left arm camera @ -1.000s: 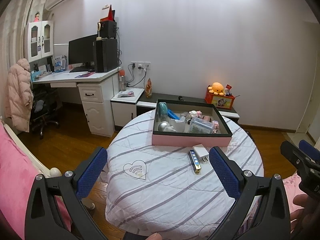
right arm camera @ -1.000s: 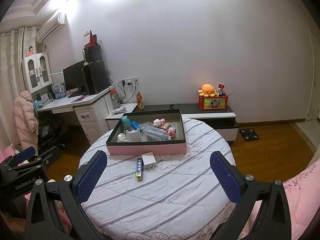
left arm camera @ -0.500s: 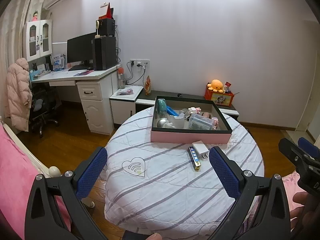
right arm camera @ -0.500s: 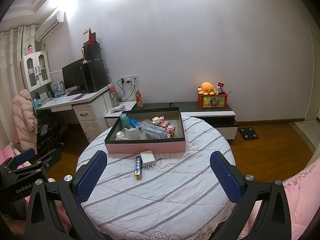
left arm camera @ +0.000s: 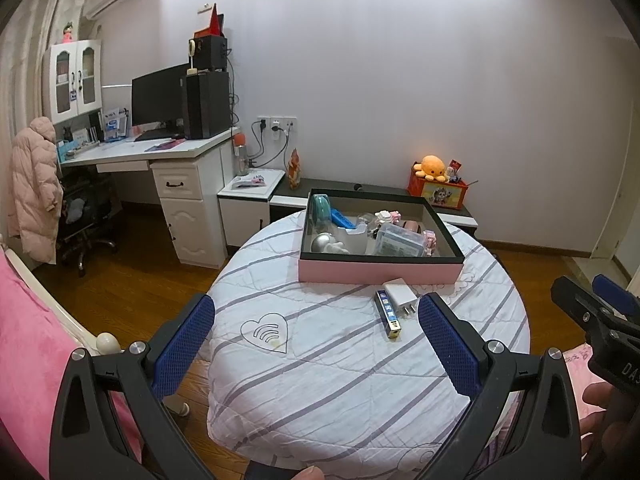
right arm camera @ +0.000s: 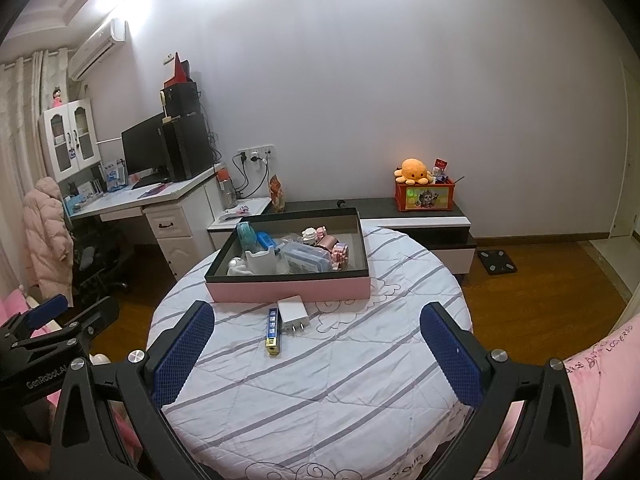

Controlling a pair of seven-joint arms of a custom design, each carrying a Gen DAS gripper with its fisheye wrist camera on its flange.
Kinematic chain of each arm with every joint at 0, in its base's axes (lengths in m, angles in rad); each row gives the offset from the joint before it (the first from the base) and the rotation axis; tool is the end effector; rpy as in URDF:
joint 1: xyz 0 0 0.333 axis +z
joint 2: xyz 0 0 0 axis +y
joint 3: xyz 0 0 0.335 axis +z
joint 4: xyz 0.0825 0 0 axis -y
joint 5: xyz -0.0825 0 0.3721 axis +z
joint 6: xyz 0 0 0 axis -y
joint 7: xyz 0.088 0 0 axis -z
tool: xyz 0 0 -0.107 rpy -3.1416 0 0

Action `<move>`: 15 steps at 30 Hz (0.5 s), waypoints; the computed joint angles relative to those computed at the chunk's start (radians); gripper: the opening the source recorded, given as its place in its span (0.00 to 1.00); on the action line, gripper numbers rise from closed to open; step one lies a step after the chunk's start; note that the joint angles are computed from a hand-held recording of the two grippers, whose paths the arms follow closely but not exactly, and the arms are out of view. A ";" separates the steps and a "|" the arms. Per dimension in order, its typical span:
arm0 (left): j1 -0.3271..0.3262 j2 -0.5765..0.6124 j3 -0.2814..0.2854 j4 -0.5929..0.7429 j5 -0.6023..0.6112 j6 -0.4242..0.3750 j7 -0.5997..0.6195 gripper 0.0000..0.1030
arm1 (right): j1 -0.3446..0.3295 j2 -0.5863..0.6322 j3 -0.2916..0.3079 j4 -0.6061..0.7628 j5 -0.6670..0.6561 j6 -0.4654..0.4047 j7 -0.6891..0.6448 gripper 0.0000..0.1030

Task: Organize rigid objects
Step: 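Withdraw both tools from the box back over the table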

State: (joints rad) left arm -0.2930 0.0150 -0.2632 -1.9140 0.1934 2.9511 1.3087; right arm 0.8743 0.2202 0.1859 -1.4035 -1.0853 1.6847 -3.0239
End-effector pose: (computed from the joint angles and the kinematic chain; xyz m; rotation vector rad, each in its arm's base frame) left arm 0.5048 -0.3274 0.6320 -1.2589 2.0317 -1.1819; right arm 0.3935 0.4960 0.6531 -1.1381 2.0019 -1.0578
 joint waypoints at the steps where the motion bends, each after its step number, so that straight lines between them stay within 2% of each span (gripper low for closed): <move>1: 0.000 0.004 0.000 0.002 -0.001 0.000 0.002 1.00 | -0.001 0.001 0.000 0.000 0.002 0.002 -0.003 1.00; 9: 0.002 0.083 -0.022 0.052 0.017 -0.056 0.004 1.00 | -0.045 -0.007 -0.009 -0.044 0.062 0.048 -0.018 1.00; 15: -0.008 0.178 -0.048 0.119 0.051 -0.108 0.007 1.00 | -0.118 -0.028 -0.011 -0.136 0.161 0.151 -0.024 1.00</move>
State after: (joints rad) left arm -0.3007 0.1928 -0.3112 -1.7949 0.2441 2.8428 1.3152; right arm 0.7564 0.1918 0.1751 -1.5399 -0.9247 1.8360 -3.0475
